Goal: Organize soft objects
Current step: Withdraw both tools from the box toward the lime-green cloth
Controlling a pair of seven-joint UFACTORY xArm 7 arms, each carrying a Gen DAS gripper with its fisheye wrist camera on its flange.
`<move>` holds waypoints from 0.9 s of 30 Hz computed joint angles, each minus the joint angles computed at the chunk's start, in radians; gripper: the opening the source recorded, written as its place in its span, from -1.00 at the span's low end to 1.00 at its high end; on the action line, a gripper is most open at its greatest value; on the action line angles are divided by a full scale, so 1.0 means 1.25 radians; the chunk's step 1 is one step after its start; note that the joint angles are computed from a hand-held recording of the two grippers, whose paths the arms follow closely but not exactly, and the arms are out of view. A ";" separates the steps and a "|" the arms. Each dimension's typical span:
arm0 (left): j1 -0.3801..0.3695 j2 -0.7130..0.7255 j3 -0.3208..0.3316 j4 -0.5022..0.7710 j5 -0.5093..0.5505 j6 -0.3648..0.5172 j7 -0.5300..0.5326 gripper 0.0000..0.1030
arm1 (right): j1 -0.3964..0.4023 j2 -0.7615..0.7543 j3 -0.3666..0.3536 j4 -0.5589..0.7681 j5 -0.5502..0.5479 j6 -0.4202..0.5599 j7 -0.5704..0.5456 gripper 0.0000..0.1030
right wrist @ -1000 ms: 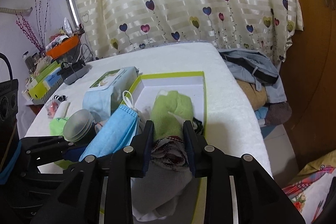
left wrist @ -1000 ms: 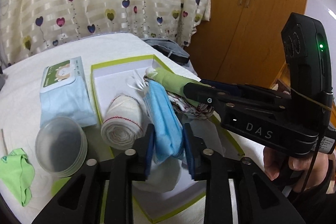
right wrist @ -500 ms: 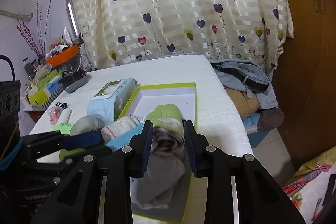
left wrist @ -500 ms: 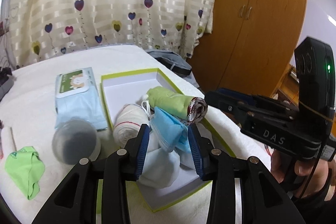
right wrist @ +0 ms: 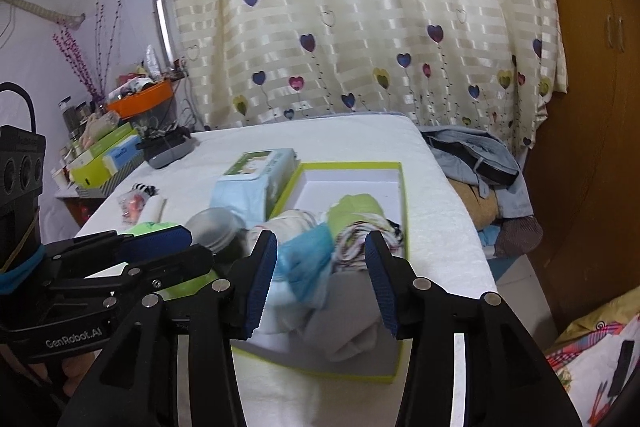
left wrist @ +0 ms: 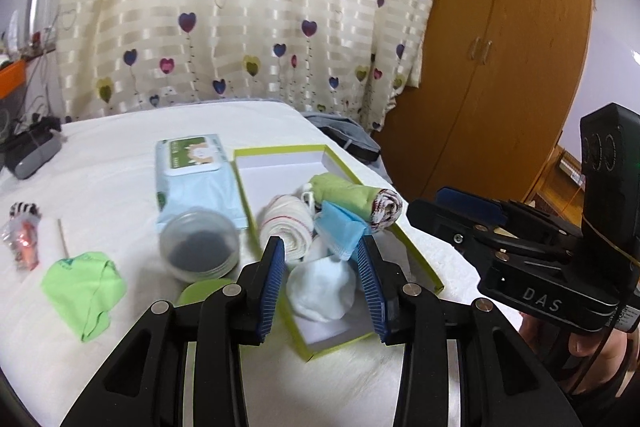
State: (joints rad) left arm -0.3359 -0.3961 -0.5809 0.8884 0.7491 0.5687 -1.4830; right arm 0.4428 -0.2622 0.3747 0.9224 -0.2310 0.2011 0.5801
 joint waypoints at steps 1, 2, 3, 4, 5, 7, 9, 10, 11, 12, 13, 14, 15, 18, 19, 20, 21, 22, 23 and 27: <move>-0.003 -0.009 0.001 -0.006 -0.004 0.004 -0.003 -0.29 | 0.001 -0.003 0.004 0.001 -0.002 0.002 0.002 -0.09; -0.005 -0.019 0.002 -0.012 -0.008 0.007 -0.006 -0.29 | 0.001 -0.004 0.009 0.003 -0.006 0.005 0.004 -0.09; -0.007 -0.031 0.003 -0.020 -0.015 0.009 -0.008 -0.29 | 0.003 -0.004 0.011 0.004 -0.008 0.007 0.005 -0.09; -0.007 -0.041 0.003 -0.027 -0.021 0.011 -0.008 -0.29 | 0.004 -0.004 0.017 0.007 -0.012 0.010 0.009 -0.09; -0.007 -0.050 0.000 -0.034 -0.027 0.013 -0.010 -0.29 | 0.004 -0.004 0.021 0.008 -0.015 0.013 0.012 -0.09; -0.005 -0.071 -0.004 -0.048 -0.042 0.019 -0.011 -0.29 | 0.008 -0.005 0.024 0.010 -0.019 0.019 0.015 -0.09; -0.002 -0.089 -0.007 -0.061 -0.058 0.021 -0.010 -0.29 | 0.013 -0.005 0.025 0.011 -0.021 0.023 0.016 -0.09; 0.000 -0.097 -0.008 -0.068 -0.065 0.019 -0.009 -0.29 | 0.014 -0.006 0.027 0.012 -0.024 0.026 0.018 -0.09; 0.002 -0.108 -0.009 -0.075 -0.073 0.020 -0.008 -0.29 | 0.015 -0.005 0.028 0.013 -0.026 0.027 0.019 -0.09; 0.005 -0.117 -0.012 -0.082 -0.081 0.021 -0.007 -0.29 | 0.016 -0.004 0.028 0.015 -0.027 0.028 0.020 -0.09; 0.008 -0.126 -0.014 -0.088 -0.088 0.022 -0.006 -0.29 | 0.017 -0.002 0.029 0.017 -0.029 0.029 0.020 -0.09; 0.011 -0.133 -0.015 -0.094 -0.096 0.022 -0.003 -0.29 | 0.019 0.000 0.030 0.019 -0.031 0.031 0.019 -0.09; 0.013 -0.142 -0.015 -0.100 -0.105 0.023 -0.001 -0.29 | 0.021 0.001 0.031 0.021 -0.033 0.033 0.019 -0.09; 0.021 -0.166 -0.016 -0.118 -0.129 0.023 0.008 -0.29 | 0.030 0.008 0.030 0.028 -0.034 0.036 0.016 -0.09; 0.025 -0.172 -0.018 -0.121 -0.136 0.024 0.010 -0.29 | 0.033 0.010 0.030 0.029 -0.035 0.036 0.014 -0.09; 0.028 -0.179 -0.020 -0.126 -0.143 0.025 0.012 -0.29 | 0.035 0.012 0.030 0.031 -0.036 0.036 0.013 -0.09; 0.030 -0.185 -0.020 -0.130 -0.150 0.025 0.015 -0.29 | 0.036 0.014 0.030 0.033 -0.037 0.037 0.013 -0.09; 0.032 -0.192 -0.020 -0.135 -0.156 0.025 0.018 -0.29 | 0.038 0.017 0.031 0.036 -0.039 0.037 0.013 -0.09; 0.034 -0.197 -0.023 -0.138 -0.162 0.025 0.021 -0.29 | 0.041 0.020 0.030 0.039 -0.040 0.037 0.012 -0.09; 0.041 -0.225 -0.026 -0.157 -0.187 0.029 0.027 -0.29 | 0.047 0.027 0.032 0.049 -0.047 0.039 0.014 -0.09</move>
State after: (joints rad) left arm -0.2845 -0.6774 -0.6137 0.6924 0.5155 0.6047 -1.4491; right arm 0.5011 -0.2280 0.4143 0.9831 -0.2893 0.2499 0.5980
